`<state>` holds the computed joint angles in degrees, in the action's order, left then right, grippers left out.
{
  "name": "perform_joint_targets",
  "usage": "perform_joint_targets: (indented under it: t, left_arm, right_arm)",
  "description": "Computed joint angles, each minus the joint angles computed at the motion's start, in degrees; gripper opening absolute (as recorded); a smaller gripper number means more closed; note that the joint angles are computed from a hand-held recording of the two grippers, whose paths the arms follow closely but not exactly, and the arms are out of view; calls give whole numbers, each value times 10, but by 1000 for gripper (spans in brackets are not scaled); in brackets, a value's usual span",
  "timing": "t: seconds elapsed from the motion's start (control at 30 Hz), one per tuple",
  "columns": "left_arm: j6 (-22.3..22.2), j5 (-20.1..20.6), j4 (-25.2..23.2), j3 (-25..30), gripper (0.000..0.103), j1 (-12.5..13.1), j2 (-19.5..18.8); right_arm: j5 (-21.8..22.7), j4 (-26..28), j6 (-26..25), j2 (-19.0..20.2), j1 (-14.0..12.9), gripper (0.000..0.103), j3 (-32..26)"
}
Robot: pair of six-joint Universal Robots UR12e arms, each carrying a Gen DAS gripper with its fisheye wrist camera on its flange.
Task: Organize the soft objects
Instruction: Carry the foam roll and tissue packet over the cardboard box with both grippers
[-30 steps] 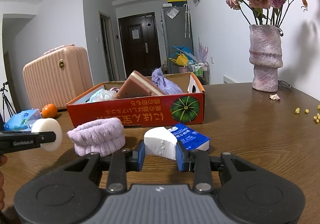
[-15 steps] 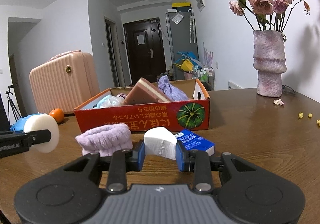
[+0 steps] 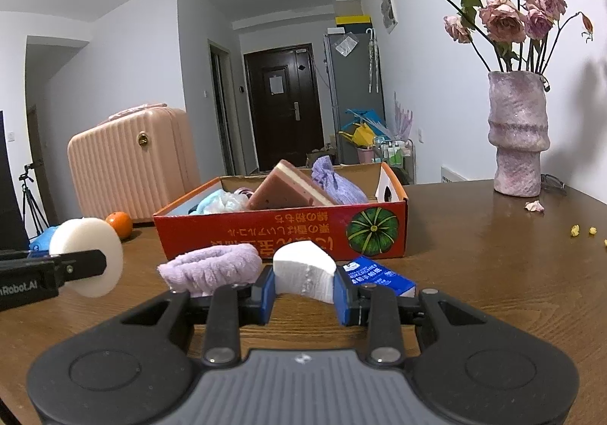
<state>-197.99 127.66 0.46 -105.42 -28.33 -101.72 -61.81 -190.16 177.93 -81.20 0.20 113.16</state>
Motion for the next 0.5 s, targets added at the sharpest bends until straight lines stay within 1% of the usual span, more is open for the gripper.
perform_joint_targets:
  t: [0.3, 0.5]
  left_arm:
    - [-6, 3, 3, 8, 30, -3, -4]
    - [-1, 0, 8, 19, 30, -4, -12]
  right_arm:
    - [28, -29, -6, -1, -1, 31, 3]
    - [37, -49, -13, 3, 3, 31, 0]
